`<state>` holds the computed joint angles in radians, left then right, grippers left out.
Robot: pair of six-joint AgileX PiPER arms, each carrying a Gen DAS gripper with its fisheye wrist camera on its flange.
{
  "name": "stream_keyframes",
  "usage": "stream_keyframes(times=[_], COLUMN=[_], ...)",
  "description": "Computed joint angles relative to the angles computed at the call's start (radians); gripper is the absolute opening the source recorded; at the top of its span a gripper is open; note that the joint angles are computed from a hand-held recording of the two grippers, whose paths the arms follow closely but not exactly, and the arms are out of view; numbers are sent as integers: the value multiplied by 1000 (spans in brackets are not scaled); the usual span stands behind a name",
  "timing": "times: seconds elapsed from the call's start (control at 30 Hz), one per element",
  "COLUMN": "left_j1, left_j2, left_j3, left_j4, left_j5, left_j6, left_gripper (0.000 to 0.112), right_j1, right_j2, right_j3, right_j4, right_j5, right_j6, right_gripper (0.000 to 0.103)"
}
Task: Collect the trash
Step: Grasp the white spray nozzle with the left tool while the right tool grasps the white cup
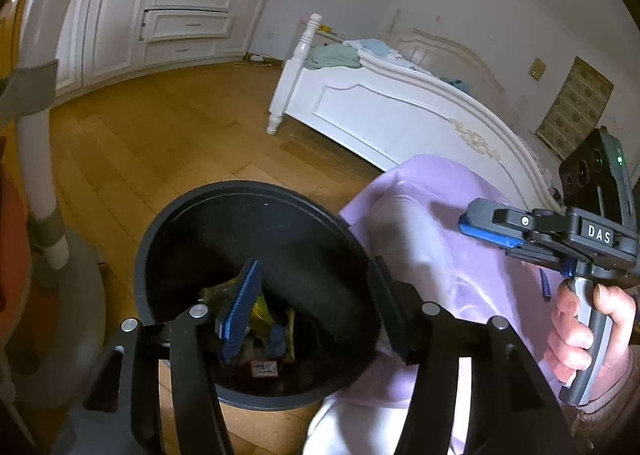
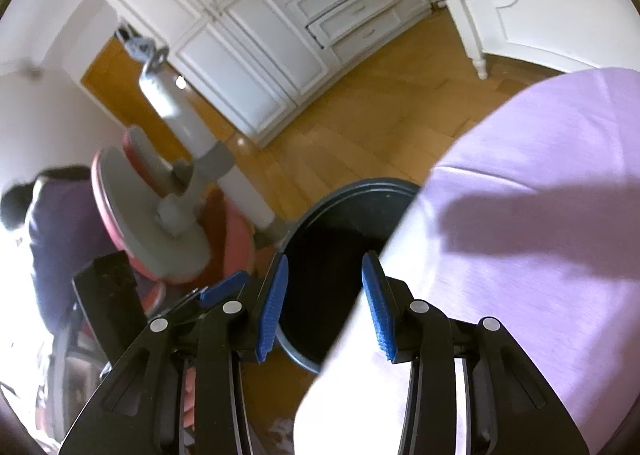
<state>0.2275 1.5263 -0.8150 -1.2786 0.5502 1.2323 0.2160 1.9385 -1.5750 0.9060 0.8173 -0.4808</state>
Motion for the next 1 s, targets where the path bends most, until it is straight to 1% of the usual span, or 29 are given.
stream_keyframes(times=[0.07,0.1,0.13,0.17,0.33,0.4,0.53,0.67,0.77,0.87,1.0], left_j1=[-41,-67,-87,-121,-299,-374,-514,-652,-733,-796,-814], left_j2=[-8,-12,-12,-14,9,32,107,240,371,502,669], left_j3=[-12,-18,-27,-36,-111,-157,-282,-482,-670,-859,-1107], left_j4=[25,40,50,68,182,240,361,516,613,756,882], left_j5=[-13,-25,-34,-46,-83,-98,-94,-61,-6,54,150], left_j6=[-33,-53,-67,-91,-237,-302,-432,-592,-672,-795,-927], left_gripper=[58,61,61,61,61,61,61,61,61,61,59], right_j1=[-34,-64,-82,-114,-247,-324,-505,-688,-797,-861,-893], right_j2=[-29,-52,-70,-97,-181,-214,-254,-241,-212,-185,-138], right_j3=[44,79,107,146,264,310,376,391,384,378,337], right_j4=[34,63,82,108,170,189,214,214,215,216,210], right_j5=[1,3,-1,-6,10,27,77,125,159,179,184], right_j6=[-35,-65,-85,-115,-223,-274,-367,-421,-453,-479,-486], right_gripper=[40,40,46,47,47,47,47,47,47,47,47])
